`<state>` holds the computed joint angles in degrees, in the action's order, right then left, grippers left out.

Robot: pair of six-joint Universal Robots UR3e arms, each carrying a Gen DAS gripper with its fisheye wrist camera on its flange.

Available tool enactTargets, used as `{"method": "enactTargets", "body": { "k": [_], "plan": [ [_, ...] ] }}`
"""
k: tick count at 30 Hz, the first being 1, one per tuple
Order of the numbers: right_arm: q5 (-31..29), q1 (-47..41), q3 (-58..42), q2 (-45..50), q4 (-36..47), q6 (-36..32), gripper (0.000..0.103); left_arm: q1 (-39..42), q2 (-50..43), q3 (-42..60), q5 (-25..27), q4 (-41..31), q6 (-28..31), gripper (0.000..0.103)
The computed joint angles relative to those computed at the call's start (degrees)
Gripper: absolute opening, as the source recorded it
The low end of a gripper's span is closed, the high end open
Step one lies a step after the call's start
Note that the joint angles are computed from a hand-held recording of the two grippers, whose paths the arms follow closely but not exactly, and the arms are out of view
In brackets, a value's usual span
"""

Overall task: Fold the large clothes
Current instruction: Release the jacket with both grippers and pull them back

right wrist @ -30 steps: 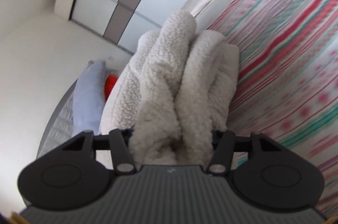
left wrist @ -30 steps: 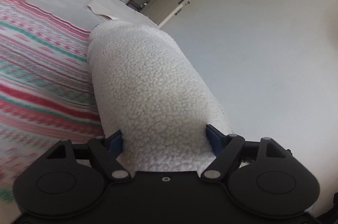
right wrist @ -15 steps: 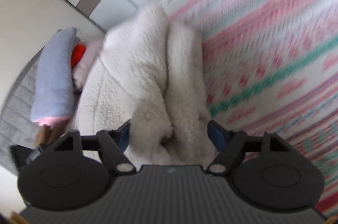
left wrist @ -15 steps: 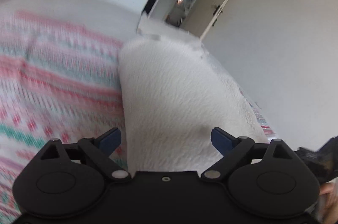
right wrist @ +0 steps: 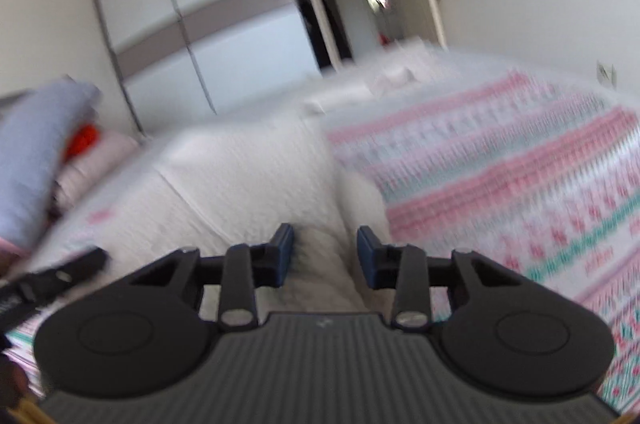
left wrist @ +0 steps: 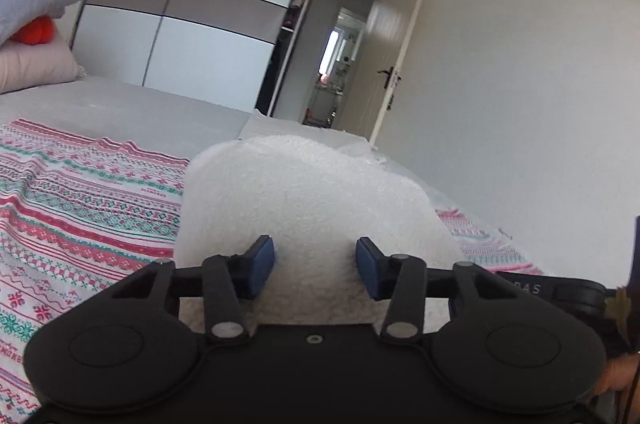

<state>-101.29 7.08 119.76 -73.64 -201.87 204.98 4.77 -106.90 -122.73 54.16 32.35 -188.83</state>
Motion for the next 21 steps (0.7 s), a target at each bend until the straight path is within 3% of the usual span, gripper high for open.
{"method": "enactTargets", "body": {
  "k": [2,9,11,12,16,17,18,19,21],
  "plan": [
    [1.5,-0.9,0.0,3.0,-2.7,1.6,0.034,-0.5,1.5,0.0,0.9,-1.8,0.5,0.046],
    [-2.9,2.9,0.3,-0.1,0.6,0.3,0.035,-0.2,7.0,-2.2,2.8,-5.4,-3.4,0.047],
    [-4.8,4.5,0.4,-2.0,1.5,-1.4,0.037,1.3,10.8,-4.2,0.2,-7.5,-3.6,0.05],
    [-6.2,5.5,1.0,-3.0,1.4,-2.5,0.042,1.8,13.1,-5.4,-0.5,-9.0,-3.3,0.053],
    [-10.5,9.2,4.0,-8.5,2.4,-5.4,0.042,0.4,21.6,-8.9,3.1,-16.7,-0.1,0.063],
    [-11.4,10.2,5.0,-9.9,2.9,-5.8,0.044,0.1,23.5,-9.8,4.3,-18.7,0.6,0.065],
    [-12.4,11.1,5.9,-11.3,3.5,-6.0,0.056,-0.2,25.9,-10.5,5.3,-21.2,1.0,0.07],
    [-13.8,12.5,6.9,-12.6,4.1,-5.9,0.061,-0.7,27.5,-10.8,6.7,-23.7,1.3,0.077],
    [-16.5,14.8,8.0,-14.8,6.3,-5.7,0.063,-1.5,30.8,-11.3,9.4,-28.4,1.4,0.084]
  ]
}}
